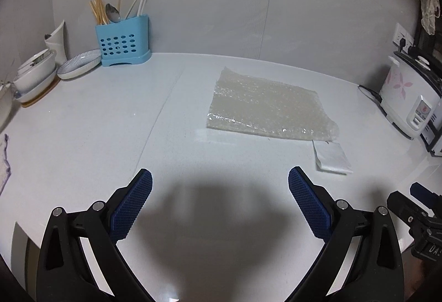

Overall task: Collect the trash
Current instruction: 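Raise both open tools back toward the counter, then grasp the bubble wrap with the left tool while the right tool grasps the clear bag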

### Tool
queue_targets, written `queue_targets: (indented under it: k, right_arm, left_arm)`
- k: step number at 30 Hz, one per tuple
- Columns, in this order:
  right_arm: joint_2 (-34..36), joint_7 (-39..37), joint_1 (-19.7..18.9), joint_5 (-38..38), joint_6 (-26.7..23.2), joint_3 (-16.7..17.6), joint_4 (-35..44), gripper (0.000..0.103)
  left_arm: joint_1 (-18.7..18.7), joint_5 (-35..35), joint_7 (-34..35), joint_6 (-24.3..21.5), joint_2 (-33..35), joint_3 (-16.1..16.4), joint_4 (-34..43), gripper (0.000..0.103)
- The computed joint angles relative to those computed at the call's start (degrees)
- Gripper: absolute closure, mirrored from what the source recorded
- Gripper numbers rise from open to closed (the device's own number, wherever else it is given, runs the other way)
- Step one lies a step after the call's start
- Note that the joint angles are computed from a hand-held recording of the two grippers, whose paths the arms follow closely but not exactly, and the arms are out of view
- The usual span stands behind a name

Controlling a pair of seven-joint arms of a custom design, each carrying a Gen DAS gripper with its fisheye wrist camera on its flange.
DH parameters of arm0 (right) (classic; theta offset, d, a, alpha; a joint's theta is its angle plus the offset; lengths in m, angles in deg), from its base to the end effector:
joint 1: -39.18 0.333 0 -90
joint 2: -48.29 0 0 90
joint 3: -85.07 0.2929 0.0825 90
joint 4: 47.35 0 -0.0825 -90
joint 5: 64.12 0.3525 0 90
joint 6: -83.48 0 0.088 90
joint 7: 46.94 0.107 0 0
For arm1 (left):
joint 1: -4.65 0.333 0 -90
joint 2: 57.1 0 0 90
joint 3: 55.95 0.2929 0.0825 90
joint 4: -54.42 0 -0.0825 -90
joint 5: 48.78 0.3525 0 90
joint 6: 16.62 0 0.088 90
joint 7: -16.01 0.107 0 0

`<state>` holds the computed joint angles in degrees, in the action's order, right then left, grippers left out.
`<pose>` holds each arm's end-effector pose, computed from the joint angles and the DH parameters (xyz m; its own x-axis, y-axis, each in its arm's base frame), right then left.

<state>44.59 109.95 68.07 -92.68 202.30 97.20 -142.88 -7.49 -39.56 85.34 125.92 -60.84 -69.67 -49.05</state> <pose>0.4254 0.3429 0.6522 -0.2462 -0.9547 -0.1672 -0.7399 0.2966 -0.6038 0.5039 -0.2499 0.6325 -0.2127 -0.9744 0.0731 -0.7215 0.1061 -0.6843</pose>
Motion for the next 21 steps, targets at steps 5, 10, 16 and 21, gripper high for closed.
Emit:
queue_targets:
  k: [5, 10, 16, 21]
  right_arm:
    - [6.5, -2.6, -0.6, 3.2, -0.8, -1.7, 6.8, 0.008]
    - [12.4, -5.2, -0.6, 5.7, -2.7, -3.6, 13.0, 0.008]
    - [18.0, -7.4, -0.3, 8.1, -4.2, -5.3, 18.4, 0.008]
    - [21.6, -8.4, 0.6, 8.3, -6.4, -6.4, 22.6, 0.008]
  left_arm:
    - [-1.4, 3.0, -0.5, -4.2, 11.1, 1.1, 13.0, 0.006]
    - [-4.9, 4.5, 0.6, -9.8, 22.4, 3.7, 27.7, 0.006]
    - [-8.5, 2.6, 2.3, -19.5, 37.9, 6.5, 49.0, 0.007]
    - [-10.3, 2.4, 4.3, -23.0, 42.9, 8.1, 56.4, 0.014]
